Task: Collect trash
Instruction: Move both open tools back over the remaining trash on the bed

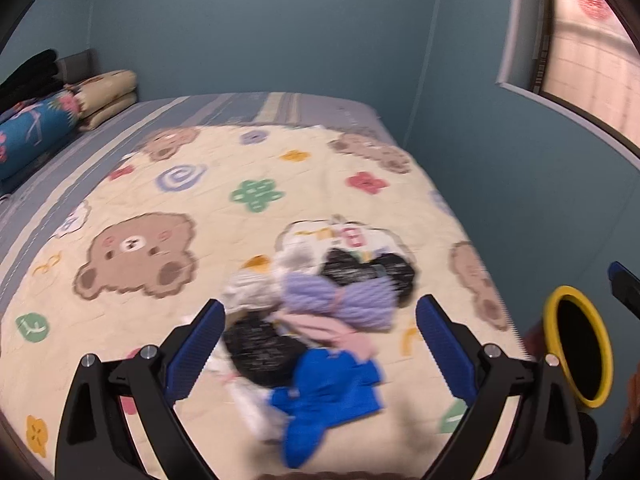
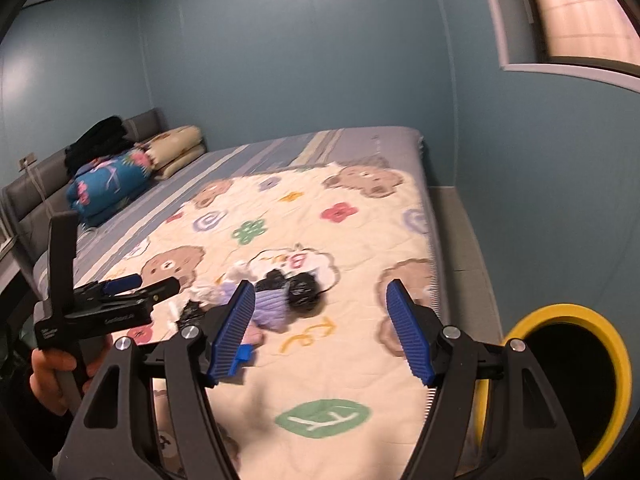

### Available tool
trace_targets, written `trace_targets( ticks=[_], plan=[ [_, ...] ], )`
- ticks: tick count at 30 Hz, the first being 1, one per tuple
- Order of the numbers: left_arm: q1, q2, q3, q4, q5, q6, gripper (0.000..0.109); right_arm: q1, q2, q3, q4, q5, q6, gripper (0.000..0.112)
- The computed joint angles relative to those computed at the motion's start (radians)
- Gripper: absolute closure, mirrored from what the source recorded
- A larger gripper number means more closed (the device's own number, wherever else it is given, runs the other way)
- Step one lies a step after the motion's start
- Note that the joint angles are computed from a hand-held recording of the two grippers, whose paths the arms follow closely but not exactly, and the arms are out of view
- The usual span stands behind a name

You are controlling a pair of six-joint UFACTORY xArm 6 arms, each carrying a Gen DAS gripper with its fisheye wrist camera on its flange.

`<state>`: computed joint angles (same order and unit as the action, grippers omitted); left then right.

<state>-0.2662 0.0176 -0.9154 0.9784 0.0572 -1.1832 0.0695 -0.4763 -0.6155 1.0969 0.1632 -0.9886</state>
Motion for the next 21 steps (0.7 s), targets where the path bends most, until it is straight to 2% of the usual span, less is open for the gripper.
trace_targets(
  ticks=[9, 21],
  plan=[
    [0.114, 0.037, 0.029, 0.009, -0.018, -0.010, 0.016, 0.127, 0.151, -0.065, -0.032, -0.014, 0.039, 0.047],
    [0.181, 0.149, 0.040, -0.175, -0.061, 0.134, 0.016, 0.226, 0.378, -0.159, -0.113, -0.021, 0.126, 0.047]
  ],
)
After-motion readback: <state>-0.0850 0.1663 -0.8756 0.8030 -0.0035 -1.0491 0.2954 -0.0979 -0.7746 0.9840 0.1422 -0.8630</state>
